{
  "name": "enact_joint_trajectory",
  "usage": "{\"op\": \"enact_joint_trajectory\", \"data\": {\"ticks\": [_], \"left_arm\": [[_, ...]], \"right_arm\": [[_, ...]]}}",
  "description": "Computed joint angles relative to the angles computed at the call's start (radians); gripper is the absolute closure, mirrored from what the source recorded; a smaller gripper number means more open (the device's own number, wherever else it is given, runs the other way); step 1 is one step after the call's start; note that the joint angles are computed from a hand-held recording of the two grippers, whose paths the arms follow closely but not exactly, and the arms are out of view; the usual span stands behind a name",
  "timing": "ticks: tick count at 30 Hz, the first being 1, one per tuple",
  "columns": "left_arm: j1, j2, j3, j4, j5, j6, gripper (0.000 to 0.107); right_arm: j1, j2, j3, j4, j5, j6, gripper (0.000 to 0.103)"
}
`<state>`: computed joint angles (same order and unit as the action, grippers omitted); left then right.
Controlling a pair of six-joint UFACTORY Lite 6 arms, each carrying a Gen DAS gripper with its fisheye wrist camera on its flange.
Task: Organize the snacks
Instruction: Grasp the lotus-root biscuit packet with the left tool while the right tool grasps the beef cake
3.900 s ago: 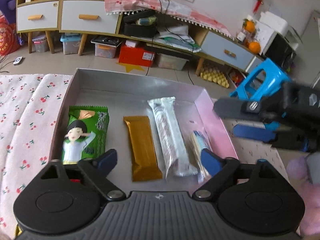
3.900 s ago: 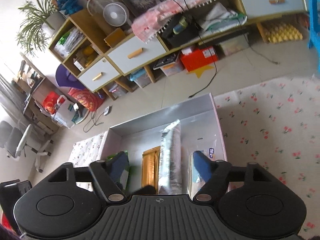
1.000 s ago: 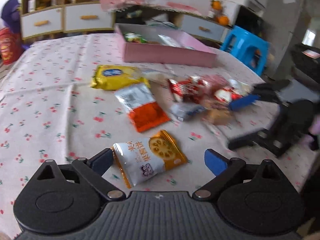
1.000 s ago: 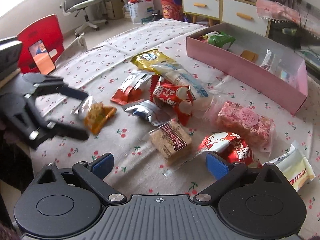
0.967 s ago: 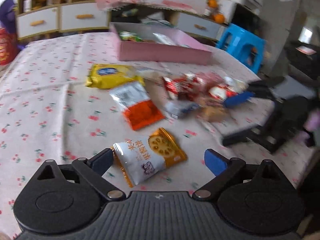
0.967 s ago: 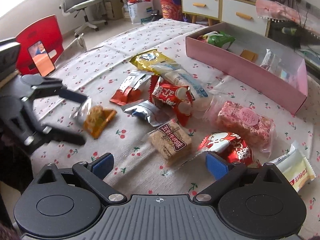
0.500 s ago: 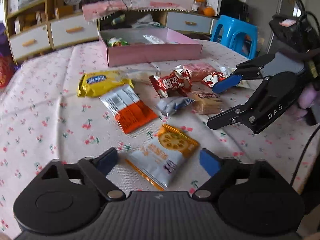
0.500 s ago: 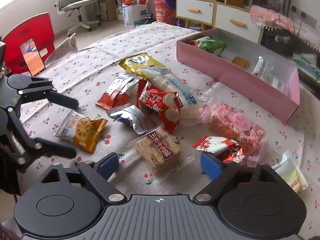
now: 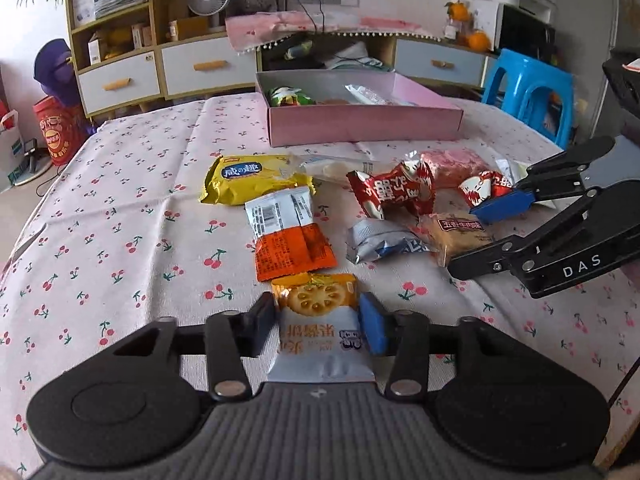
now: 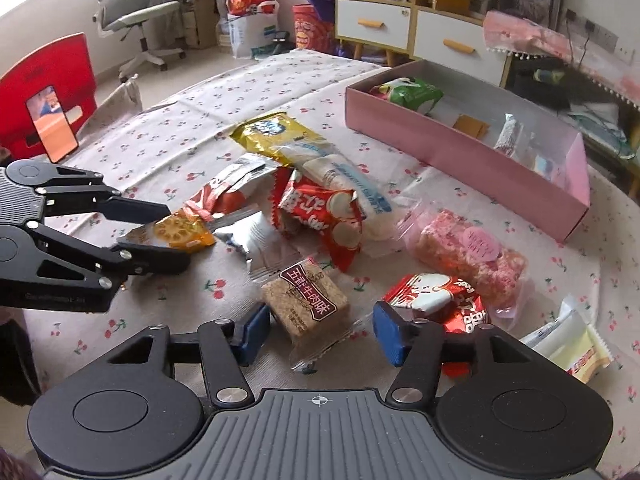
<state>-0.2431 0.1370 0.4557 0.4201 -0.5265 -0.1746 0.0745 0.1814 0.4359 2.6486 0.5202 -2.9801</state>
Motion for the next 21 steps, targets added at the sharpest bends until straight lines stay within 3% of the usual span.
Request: {"op": "enact_joint_trajectory", "data": {"ticks": [1, 8, 15, 18, 21], "left_arm": [[0.0, -0.006, 0.001, 0.015, 0.014, -0.018, 0.046], [-0.043, -0.055, -0.02, -0.088, 0.086, 0.007, 0.047], [-0.083, -0.061, -0.003, -0.237, 0.13, 0.059, 0.067], [-0.083, -0.059, 0.008, -0.249, 0.143, 0.037, 0.069], [-0.089, -0.059, 0.008, -0.274, 0.143, 0.047, 0.07]], "right_arm": [[-0.003, 0.004, -0.005, 0.004, 0.013, -0.015, 0.045], [-0.007, 0.039, 0.004, 0.035, 0.056, -0.047, 0.032], [-0.024, 0.052, 0.008, 0.003, 0.076, -0.026, 0.032], [-0.03, 0.058, 0.023, -0.038, 0.068, 0.039, 0.034], [-0.023, 0.052, 0.021, -0.054, 0.074, 0.057, 0.053]]}}
